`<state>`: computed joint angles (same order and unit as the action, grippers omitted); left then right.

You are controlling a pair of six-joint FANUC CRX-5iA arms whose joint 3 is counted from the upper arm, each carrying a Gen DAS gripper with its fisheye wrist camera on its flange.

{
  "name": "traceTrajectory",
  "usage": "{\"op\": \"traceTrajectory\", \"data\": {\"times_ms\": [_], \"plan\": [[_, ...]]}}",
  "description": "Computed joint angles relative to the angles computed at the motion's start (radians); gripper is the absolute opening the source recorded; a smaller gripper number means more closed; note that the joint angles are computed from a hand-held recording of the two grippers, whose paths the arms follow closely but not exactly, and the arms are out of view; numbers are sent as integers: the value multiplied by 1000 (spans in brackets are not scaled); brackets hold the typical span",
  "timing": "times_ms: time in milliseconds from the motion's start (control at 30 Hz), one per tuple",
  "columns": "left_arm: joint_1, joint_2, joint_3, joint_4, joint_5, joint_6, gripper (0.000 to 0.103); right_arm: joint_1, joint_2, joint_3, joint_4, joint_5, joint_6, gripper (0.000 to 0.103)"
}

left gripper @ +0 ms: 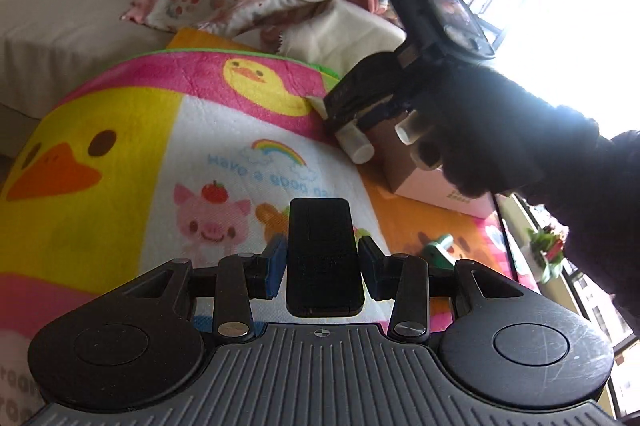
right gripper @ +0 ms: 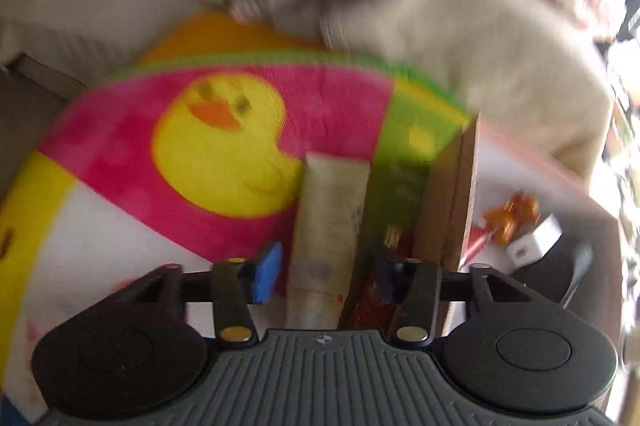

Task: Organize rigid objects
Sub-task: 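Grasp the cream tube with the right gripper while the left gripper holds the remote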

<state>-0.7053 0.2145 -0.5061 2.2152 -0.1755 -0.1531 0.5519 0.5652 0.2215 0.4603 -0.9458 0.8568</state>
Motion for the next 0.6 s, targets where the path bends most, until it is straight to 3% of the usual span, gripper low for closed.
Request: {"op": "traceTrajectory", "data": {"times_ms": [33,100,167,333,400,500,600], "plan": [[6,1,-3,-5,-11,6,43,6,5,0,21,-14,-5,35],[12,1,-9,-5,-29,12,43,11,-41,-61,13,46,5,28],[25,7,-10,-37,-47,41,43,14,-130,-154,-23,128,16,0],[65,35,-8,-186,-111,164,43,44,-401,-425,-26,300,-15,0],[81,50,-1,-260,-144,217,43,59,-481,-515,7,319,-64,0],[83,65,11,-306,-155,242,43,80,-528,-581,48,299,-82,1],[59,54,9,-280,-115,212,43,83,-542,-609,53,313,-93,8]]}}
